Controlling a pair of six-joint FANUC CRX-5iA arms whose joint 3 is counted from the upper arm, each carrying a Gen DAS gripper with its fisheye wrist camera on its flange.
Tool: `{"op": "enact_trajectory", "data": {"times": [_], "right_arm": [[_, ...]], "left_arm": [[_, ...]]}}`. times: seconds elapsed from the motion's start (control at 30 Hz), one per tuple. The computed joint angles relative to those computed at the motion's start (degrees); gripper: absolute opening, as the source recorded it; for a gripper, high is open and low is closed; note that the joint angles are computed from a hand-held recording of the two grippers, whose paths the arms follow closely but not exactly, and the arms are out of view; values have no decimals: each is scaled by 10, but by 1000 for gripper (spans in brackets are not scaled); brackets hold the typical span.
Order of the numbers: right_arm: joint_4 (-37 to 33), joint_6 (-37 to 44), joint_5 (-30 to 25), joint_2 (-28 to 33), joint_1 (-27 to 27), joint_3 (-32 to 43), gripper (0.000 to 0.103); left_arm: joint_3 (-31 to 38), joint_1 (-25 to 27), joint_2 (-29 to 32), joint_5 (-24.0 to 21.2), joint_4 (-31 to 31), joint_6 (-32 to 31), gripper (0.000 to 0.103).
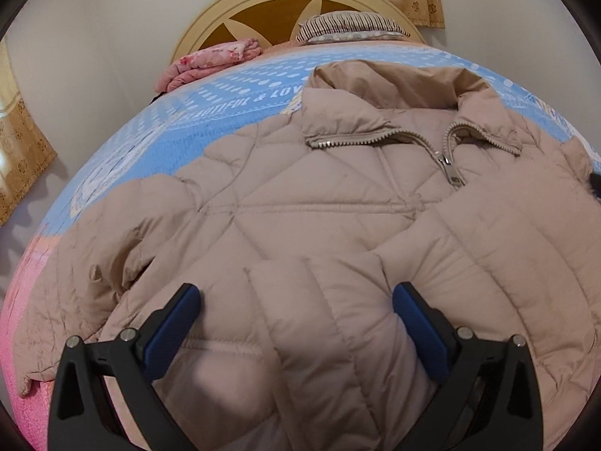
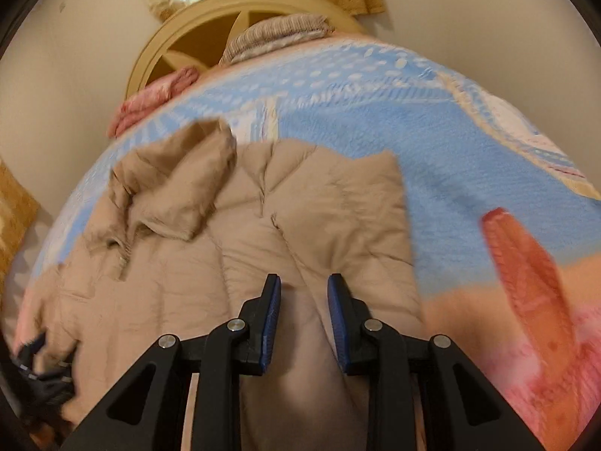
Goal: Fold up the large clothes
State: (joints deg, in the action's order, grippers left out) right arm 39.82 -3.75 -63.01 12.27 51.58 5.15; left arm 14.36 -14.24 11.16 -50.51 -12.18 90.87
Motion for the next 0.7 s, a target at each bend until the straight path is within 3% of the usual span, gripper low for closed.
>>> {"op": "enact_trajectory", "data": {"times": [0.17,0.33,0.47,0.63,0.7], "right_arm": [[-32,62,-16,2,37,18,26],[-59,46,28,-8,26,-20,26],[-79,80,12,0,24,2,26],[40,38,20,-12,28,-13,25],[49,46,16,5,9,11,25]], "left_arm": [[-2,3,1,4,8,-4,103],[-2,4,1,4,9,-5,103],[-3,4,0,4,9,-4,103],[-4,5,0,5,12,-3,103],[-5,6,0,5,15,-5,103]]}}
